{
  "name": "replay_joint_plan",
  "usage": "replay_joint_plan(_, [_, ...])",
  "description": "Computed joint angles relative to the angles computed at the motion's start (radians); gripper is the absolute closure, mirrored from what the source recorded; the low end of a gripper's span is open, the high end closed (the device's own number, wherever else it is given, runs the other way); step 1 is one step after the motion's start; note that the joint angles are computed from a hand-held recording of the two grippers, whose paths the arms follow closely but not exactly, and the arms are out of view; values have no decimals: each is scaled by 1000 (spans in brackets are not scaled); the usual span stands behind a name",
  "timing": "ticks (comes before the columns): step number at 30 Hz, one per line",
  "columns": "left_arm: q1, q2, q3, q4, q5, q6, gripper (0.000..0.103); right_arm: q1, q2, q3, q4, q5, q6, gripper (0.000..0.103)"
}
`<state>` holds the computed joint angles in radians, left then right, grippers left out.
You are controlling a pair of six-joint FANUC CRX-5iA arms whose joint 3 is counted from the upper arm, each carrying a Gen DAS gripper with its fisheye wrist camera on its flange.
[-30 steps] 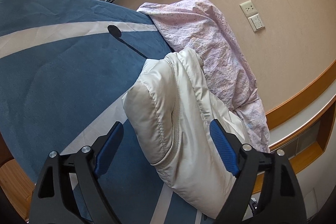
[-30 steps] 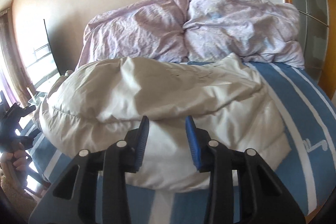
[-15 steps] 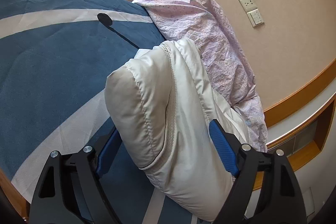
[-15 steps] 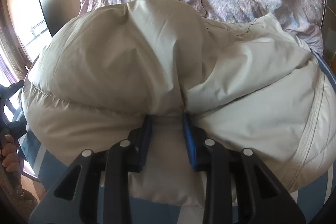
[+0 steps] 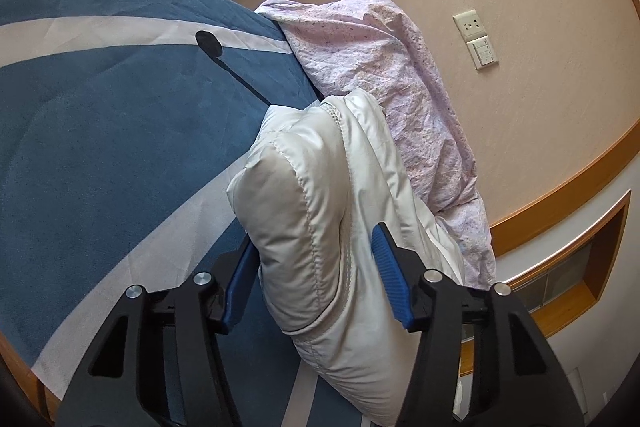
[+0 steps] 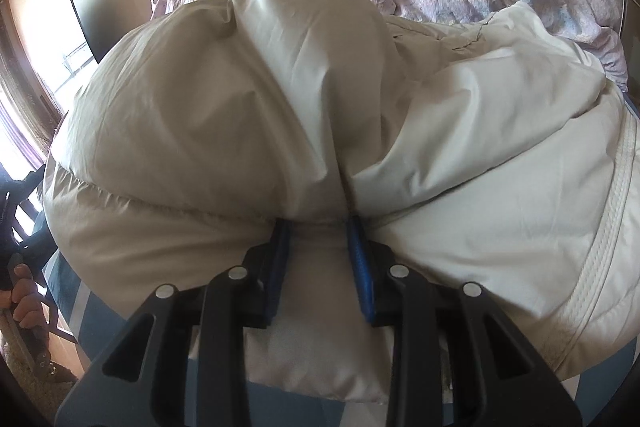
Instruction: Fold large clothes
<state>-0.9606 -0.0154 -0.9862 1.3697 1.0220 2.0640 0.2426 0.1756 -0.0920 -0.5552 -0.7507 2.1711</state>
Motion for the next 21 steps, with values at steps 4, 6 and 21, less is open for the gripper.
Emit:
replay_joint_plan(4, [56, 10, -44, -150, 32, 194, 62, 8, -3, -3, 17, 8, -12, 72])
replay_joint_plan(6, [82, 20, -57, -215, 44, 258, 68, 16, -6, -8, 30, 17, -22, 72])
replay_joint_plan(21, [158, -32, 35, -333, -8, -7, 82, 12, -15, -22, 7, 28, 9, 72])
